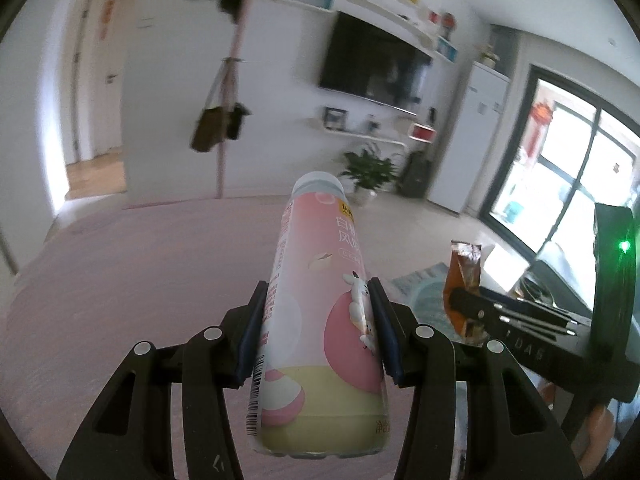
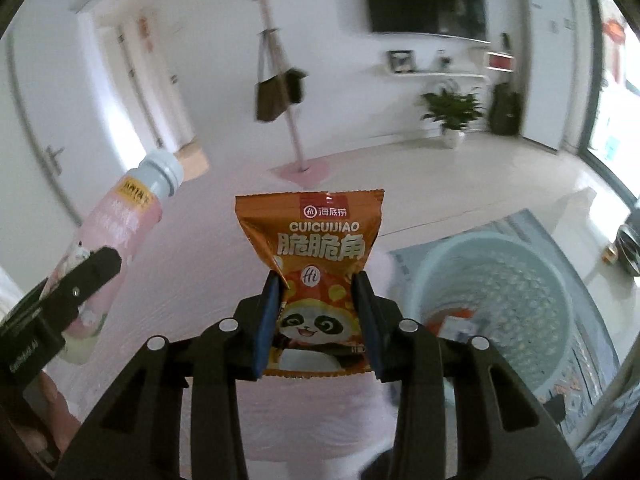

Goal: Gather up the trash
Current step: 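Carry the pink bottle and snack bag over the blue basket and open both tools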

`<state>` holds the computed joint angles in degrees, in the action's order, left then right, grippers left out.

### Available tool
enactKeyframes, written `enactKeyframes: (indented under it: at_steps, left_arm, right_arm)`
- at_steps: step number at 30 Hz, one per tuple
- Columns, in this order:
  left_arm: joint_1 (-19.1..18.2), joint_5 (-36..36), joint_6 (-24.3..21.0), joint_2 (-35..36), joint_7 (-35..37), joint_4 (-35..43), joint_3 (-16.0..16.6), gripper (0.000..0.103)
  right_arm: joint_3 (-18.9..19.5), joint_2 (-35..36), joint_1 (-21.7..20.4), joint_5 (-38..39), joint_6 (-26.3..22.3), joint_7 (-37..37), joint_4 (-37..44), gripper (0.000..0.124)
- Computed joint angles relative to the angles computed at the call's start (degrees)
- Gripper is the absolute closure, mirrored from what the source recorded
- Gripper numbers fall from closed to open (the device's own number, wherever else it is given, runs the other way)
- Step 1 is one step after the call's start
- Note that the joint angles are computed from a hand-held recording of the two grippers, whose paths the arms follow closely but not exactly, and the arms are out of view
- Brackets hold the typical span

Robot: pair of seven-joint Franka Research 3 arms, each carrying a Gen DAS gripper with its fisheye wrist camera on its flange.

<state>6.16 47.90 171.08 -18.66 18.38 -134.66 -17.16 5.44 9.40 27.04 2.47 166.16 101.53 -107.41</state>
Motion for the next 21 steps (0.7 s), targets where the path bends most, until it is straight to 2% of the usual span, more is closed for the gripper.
enactKeyframes:
  at_steps: [4, 9, 14, 17, 21]
  left_arm:
    - [-1.9, 0.8, -0.4, 6.0, 1.8, 5.6, -0.7, 0.056]
    - [-7.8, -2.7, -0.4, 14.8, 7.6, 13.0, 2.1, 0.056]
    - [-12.7, -13.0, -1.2, 22.9, 18.2, 19.7, 3.9, 0.056]
    - [-13.7, -21.5, -2.1, 27.6, 26.7, 23.7, 3.2, 0.056]
    - [-14.3, -29.5, -3.9, 32.9, 35.5, 28.4, 2.0, 0.056]
  right_arm:
    - [-1.8, -1.8, -1.6, -0.9, 1.8, 2.4, -2.8, 0.09]
    - [-2.5, -1.0, -5.1, 2.0, 1.0, 3.0, -3.4, 0.09]
    - [-3.5, 1.6, -7.5, 4.5, -1.1, 3.9, -2.1, 0.089]
    - [-4.1, 3.6, -8.5, 5.1, -2.9, 4.2, -0.8, 0.089]
    - [-4.7, 5.8, -9.1, 5.2, -4.3, 4.7, 0.5, 0.088]
